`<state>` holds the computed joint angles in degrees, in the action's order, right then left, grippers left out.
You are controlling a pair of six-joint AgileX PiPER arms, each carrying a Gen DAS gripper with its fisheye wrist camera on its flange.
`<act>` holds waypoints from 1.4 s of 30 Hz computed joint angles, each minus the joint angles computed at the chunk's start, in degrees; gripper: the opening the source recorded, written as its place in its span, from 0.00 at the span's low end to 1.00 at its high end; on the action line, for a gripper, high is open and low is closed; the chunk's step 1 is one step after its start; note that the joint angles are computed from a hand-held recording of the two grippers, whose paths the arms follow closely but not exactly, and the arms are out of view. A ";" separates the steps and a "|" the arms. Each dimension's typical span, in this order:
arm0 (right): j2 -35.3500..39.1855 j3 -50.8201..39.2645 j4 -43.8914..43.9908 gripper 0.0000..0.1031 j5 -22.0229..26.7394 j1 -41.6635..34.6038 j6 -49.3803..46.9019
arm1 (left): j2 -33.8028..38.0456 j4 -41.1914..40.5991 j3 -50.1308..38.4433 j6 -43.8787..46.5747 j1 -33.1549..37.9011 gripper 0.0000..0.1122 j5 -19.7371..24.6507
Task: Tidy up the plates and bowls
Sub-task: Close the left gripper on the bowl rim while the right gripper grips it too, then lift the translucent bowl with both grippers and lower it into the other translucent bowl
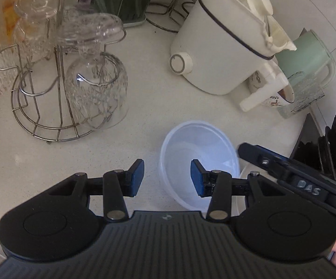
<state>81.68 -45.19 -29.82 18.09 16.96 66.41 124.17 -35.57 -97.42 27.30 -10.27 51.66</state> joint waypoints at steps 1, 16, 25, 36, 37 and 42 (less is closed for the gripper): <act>1.20 -0.74 1.55 0.43 0.09 -0.05 -2.00 | 0.51 -0.24 -0.38 0.23 -0.06 0.44 0.20; 8.71 -3.20 1.77 0.25 -1.02 1.15 -1.59 | 4.20 1.61 -3.86 -2.22 -0.44 0.31 2.22; 5.03 -1.92 5.24 0.25 -2.30 1.12 -2.18 | 0.24 -2.31 -1.96 0.68 1.78 0.31 2.59; -2.04 -3.30 8.82 0.25 1.03 4.39 -5.69 | -10.42 -6.63 5.67 0.37 5.77 0.31 2.83; -2.67 -3.47 9.24 0.25 1.68 4.89 -6.03 | -11.51 -6.88 6.65 0.67 5.99 0.31 2.69; -7.49 -1.49 11.70 0.25 2.62 6.77 -7.90 | -17.95 -8.69 14.35 3.40 6.31 0.32 -0.72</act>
